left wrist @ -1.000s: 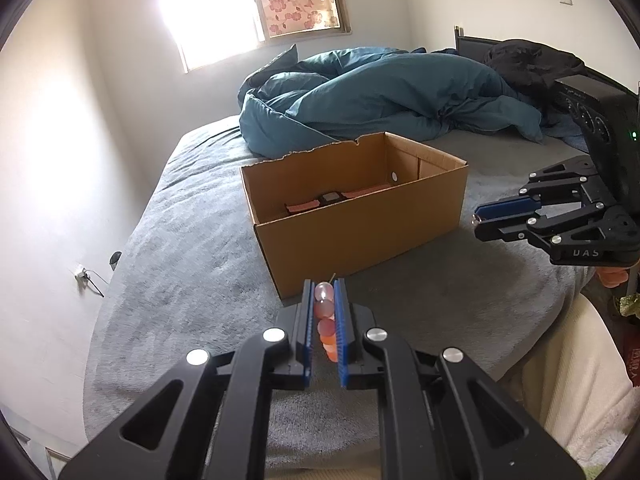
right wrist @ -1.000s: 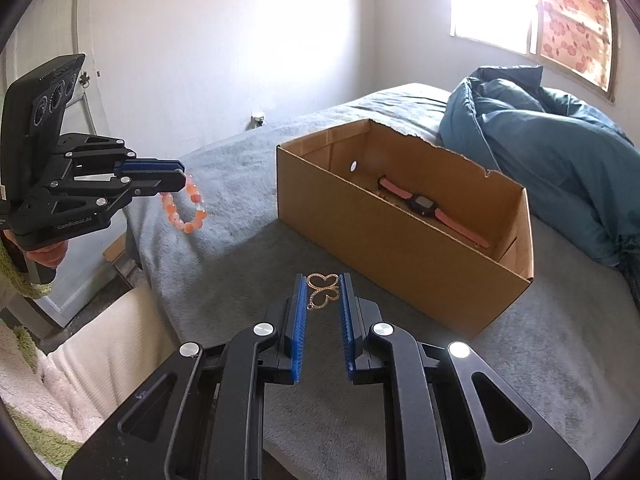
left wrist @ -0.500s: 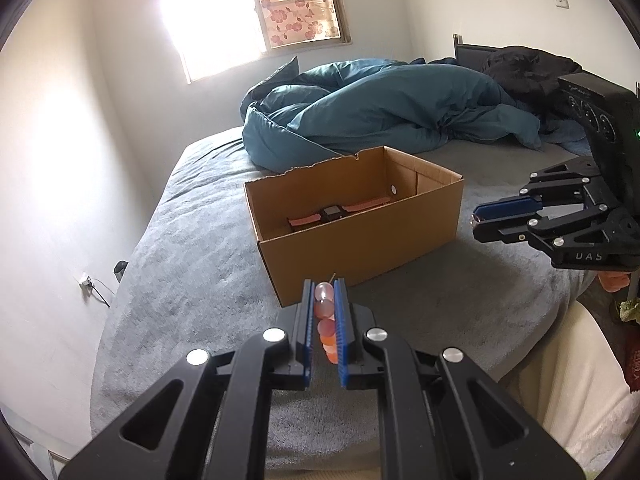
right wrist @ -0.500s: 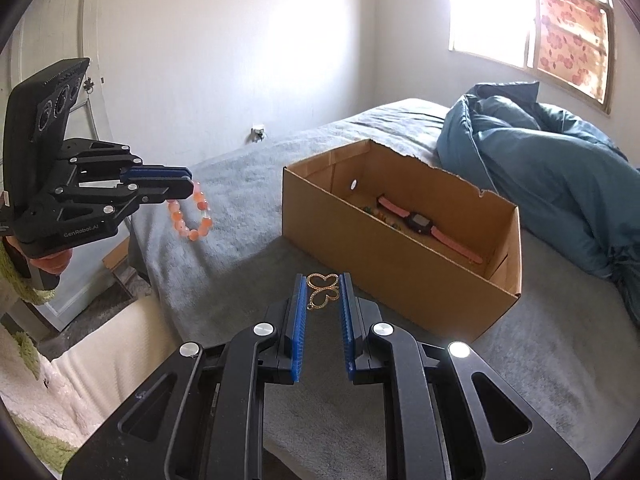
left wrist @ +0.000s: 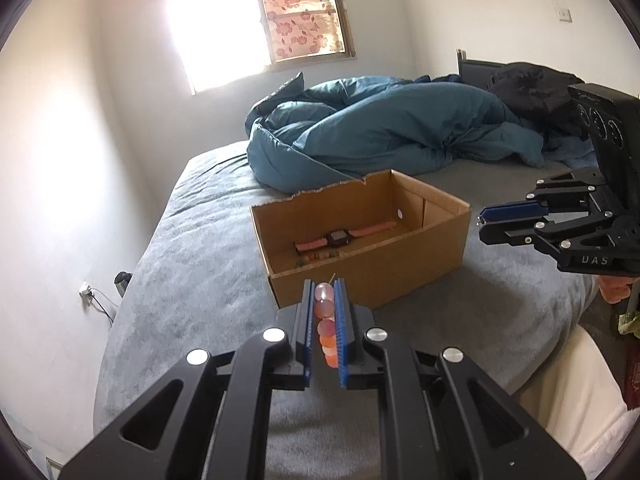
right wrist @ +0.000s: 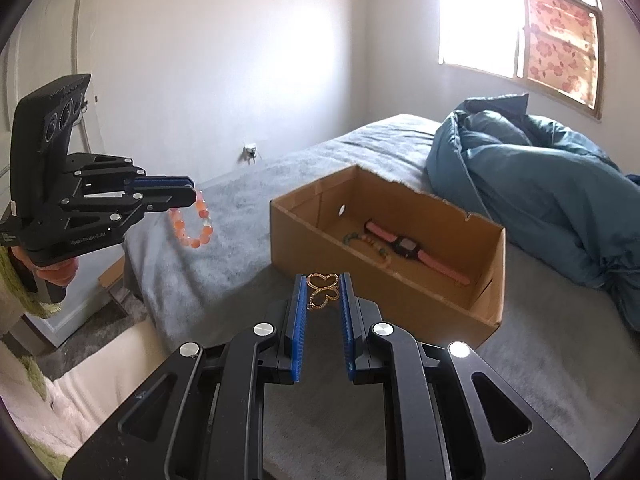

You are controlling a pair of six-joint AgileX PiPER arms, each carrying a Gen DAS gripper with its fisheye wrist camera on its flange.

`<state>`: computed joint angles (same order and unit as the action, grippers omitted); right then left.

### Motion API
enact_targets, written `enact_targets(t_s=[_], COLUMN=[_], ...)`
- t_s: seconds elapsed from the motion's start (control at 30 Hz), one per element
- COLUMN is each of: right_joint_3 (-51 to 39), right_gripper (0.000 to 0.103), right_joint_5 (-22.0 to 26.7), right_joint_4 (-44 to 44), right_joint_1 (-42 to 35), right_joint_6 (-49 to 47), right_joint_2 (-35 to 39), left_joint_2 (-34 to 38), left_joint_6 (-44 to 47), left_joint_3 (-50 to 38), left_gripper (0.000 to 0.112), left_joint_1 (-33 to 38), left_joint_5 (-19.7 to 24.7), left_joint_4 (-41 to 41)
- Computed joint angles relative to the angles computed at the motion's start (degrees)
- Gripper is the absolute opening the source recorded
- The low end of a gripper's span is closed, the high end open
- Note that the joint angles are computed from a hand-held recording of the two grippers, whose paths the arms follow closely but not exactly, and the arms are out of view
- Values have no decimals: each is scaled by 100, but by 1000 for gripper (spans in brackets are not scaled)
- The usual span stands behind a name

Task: Organize jewelry
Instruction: 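Lift the bracelet and butterfly charm with both grippers and carry them toward the box, then lower the left gripper into the box and open it to drop the bracelet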

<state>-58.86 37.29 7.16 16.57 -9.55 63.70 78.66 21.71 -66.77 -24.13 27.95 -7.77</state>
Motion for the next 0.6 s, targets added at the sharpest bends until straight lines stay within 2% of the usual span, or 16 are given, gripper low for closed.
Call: enact_targets(t_s=[0.33,0.47,0.6], right_joint_3=[-845,-1115,-1339], right_gripper=[14,14,14], right_joint_5=[-12,-32,-15], right_joint_4=[842,1416,2000], right_joint_1=[-850,-1235,-1580], right_joint_6=[-1055,-1636,-2168], right_joint_2=[768,1154,1586], left_joint_2=[940,1642,2340], left_joint_6=[714,881,772], left_joint_3=[-1349,-2253,-3105], left_gripper=[9,9,9], left_joint_1=[334,481,496], left_joint_5=[248,593,918], left_joint_4=[-784,-1133,-1145])
